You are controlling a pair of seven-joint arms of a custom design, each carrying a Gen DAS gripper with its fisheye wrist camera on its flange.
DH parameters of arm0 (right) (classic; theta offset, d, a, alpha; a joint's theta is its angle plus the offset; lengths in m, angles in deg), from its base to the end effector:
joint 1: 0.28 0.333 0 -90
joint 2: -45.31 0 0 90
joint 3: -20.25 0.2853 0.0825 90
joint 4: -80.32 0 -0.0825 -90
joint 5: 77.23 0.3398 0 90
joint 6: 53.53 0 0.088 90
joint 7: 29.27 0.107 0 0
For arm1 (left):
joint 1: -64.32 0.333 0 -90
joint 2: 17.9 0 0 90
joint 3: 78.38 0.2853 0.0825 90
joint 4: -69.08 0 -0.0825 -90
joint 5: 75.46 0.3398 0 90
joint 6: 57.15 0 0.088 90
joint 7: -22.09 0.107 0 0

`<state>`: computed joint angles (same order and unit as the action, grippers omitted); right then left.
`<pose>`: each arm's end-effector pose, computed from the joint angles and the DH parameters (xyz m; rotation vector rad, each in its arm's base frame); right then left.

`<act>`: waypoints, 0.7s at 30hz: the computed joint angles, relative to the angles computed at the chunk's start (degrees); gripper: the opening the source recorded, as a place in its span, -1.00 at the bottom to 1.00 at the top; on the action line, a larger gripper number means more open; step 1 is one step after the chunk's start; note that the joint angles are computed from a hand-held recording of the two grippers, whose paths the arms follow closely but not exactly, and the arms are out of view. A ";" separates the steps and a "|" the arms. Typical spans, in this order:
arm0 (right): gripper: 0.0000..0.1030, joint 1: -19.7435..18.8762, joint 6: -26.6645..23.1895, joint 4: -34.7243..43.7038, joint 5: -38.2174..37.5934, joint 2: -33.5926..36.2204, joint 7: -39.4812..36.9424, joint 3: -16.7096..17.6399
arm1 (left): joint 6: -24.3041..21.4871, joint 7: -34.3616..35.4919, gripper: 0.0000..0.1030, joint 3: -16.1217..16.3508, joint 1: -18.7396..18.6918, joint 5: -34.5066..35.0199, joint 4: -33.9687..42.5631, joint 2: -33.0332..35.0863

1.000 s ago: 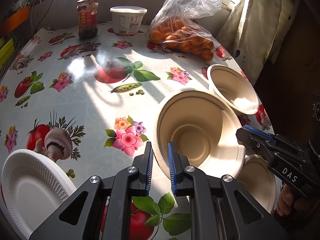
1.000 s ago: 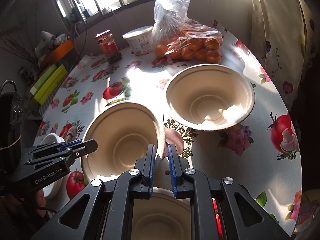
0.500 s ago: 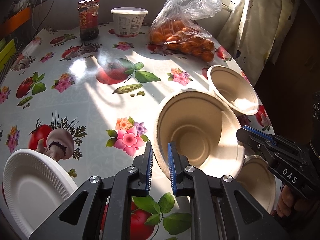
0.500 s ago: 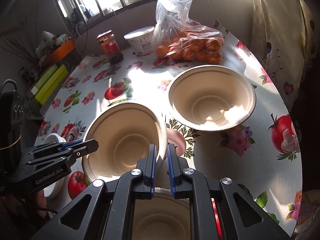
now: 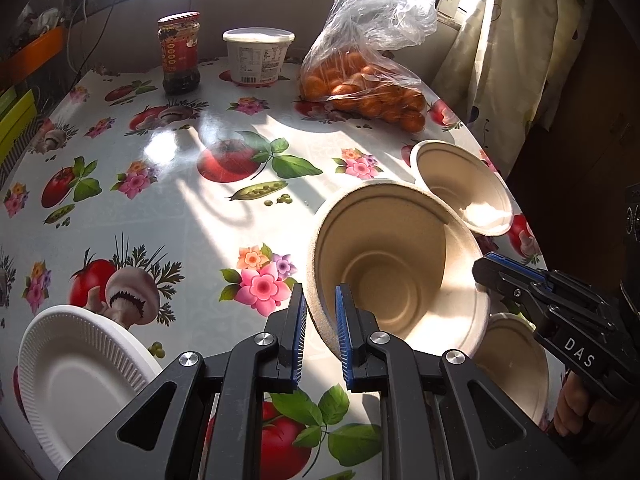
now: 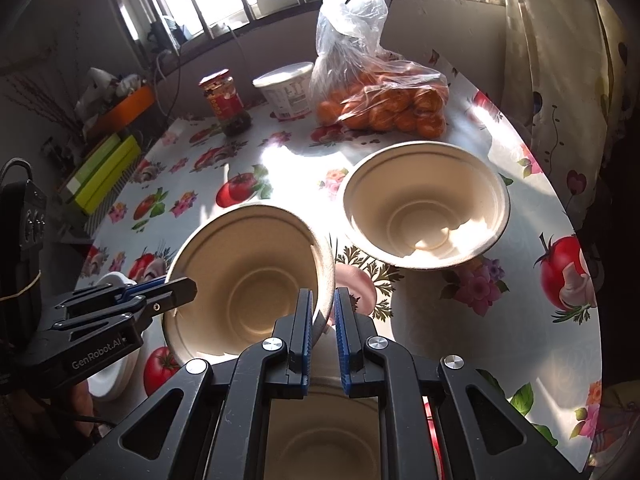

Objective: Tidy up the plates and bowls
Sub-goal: 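Lift the held beige bowls off the table with both tools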

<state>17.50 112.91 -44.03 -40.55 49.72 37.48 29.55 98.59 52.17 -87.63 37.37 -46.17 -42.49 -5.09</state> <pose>0.5052 0.2162 0.4226 -1.9580 1.4463 -0.2115 0.4760 -0.3635 0.4220 -1.9735 1.9368 -0.7933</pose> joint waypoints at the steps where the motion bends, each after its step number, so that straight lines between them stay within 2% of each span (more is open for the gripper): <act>1: -0.77 -0.11 -0.01 -0.16 0.67 -0.26 -0.45 0.08 | -0.10 0.09 -0.70 -0.02 -0.03 0.02 -0.01 -0.18; 11: -0.77 1.36 1.21 -2.74 5.30 -3.46 -2.91 -1.06 | 0.01 -0.93 -0.70 -0.69 -0.17 1.53 -0.64 -1.81; 21: -0.77 3.87 2.71 -5.79 6.24 -7.07 -2.88 -3.28 | -0.28 -1.61 -0.70 -1.79 -0.08 2.97 -1.14 -3.25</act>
<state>21.37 115.62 -49.81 -34.31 42.65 34.60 26.27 98.31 50.55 -89.41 37.29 -43.20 -43.62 -8.34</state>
